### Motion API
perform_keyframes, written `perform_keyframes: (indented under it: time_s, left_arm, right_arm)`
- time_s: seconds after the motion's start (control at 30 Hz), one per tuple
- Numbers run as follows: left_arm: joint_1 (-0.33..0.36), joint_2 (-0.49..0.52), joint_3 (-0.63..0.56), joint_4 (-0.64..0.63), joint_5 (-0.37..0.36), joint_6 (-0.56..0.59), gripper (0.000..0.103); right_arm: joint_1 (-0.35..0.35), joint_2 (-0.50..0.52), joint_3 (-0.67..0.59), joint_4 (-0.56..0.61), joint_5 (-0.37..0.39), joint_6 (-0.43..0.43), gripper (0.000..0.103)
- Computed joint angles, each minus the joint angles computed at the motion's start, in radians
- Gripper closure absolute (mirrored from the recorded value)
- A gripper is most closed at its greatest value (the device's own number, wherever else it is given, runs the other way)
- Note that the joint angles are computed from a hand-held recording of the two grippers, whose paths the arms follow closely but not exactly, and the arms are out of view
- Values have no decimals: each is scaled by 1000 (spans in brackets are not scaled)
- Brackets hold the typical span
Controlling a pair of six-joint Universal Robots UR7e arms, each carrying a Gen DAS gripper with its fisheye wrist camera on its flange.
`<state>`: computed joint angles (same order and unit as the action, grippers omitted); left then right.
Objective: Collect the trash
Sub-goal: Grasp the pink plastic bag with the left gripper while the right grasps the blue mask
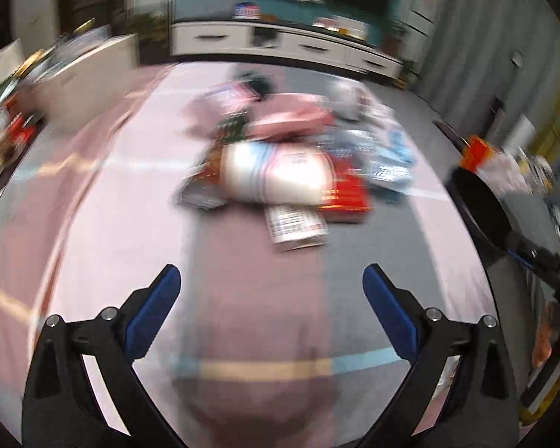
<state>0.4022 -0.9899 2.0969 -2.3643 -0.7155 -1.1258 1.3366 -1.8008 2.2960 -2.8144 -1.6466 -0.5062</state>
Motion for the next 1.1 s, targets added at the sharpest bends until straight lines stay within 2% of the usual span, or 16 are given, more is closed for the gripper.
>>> perform_keyframes:
  time_s: [0.07,0.2,0.37,0.53,0.7,0.97,1.1]
  left_arm:
    - [1,-71,59,6,-9,-84,5]
    - [-8,-144,123,19,1,-165,5]
    - [-11,-149,146,-36,-2,-152,5]
    - [18,-107,127,-126,4,-44,5]
    - [56,-38,59,-253,3,141,5]
    - [129,156,-202,-327,64,441,5]
    - [166,236,-317,-306,71,486,7]
  right_arm:
    - [39,25,4,0,-23,-9,37]
    - [97,78,9,-9,-62,-12,37]
    - [149,148,10,-46,-122,-20,37]
    - [160,206,-7,-112,-160,-16,37]
    - [141,237,-42,-129,-147,20,37]
    - [105,244,-62,-134,-124,27,37]
    - [69,238,-84,-100,-84,48,37]
